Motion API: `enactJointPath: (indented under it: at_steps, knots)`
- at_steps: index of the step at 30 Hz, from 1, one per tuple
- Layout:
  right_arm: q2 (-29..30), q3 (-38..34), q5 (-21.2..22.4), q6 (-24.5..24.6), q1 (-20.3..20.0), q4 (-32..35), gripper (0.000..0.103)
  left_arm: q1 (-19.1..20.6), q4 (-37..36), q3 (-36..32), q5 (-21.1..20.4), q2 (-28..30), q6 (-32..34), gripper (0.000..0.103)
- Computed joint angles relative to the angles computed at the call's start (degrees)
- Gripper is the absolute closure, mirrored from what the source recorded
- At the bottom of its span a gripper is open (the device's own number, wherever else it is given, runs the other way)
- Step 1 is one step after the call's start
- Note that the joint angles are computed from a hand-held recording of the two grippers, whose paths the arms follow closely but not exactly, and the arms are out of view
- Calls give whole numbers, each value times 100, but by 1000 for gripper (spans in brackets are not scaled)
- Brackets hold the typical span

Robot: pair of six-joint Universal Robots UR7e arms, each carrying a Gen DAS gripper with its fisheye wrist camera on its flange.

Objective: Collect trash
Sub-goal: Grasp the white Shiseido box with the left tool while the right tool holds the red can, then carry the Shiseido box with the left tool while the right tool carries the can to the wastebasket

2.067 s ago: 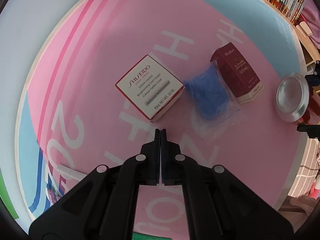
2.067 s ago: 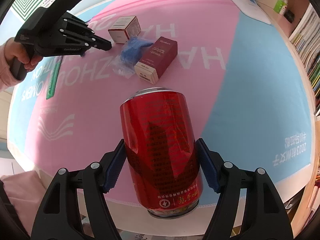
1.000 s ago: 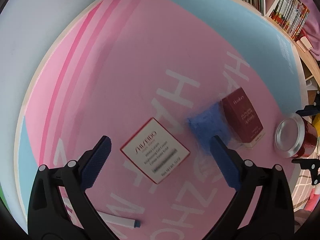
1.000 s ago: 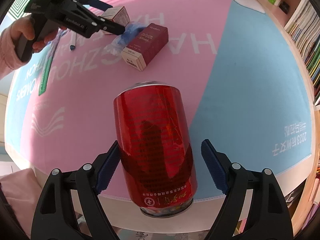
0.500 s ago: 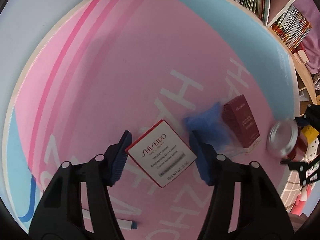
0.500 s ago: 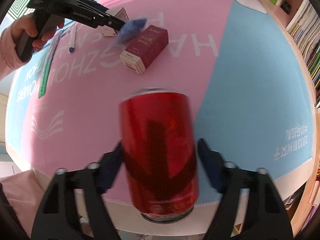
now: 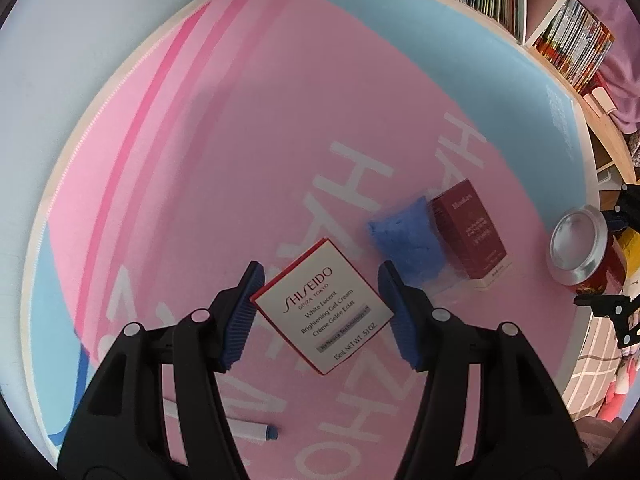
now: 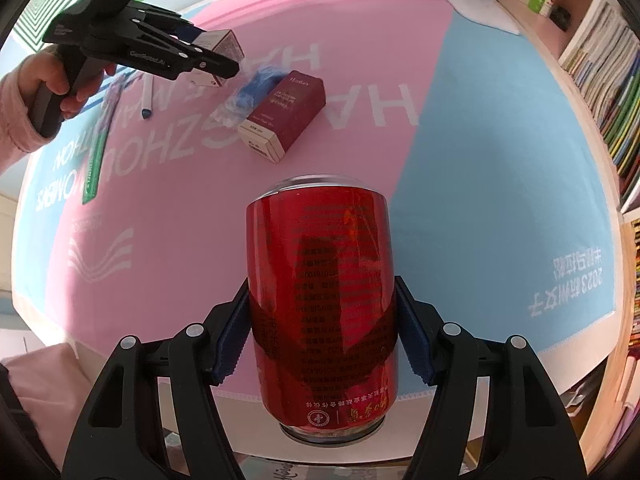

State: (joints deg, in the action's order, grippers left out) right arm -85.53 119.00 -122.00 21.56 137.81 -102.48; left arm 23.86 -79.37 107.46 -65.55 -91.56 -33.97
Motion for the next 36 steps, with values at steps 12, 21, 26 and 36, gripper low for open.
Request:
enactJointPath:
  at_steps: [12, 21, 26, 36]
  knots:
    - [-399, -18, -170, 398, 411, 242, 36, -652, 510, -415, 63, 151, -323, 46]
    - [-1290, 3, -364, 1662, 1038, 1416, 36, -1368, 169, -505, -297, 562, -218, 46]
    - [-1828, -64, -375, 2717, 1549, 2439, 36, -1809, -233, -504, -633, 942, -55, 46]
    - [-2735, -416, 244, 5283, 2999, 4720, 36, -2697, -1079, -506, -1411, 1768, 82, 46]
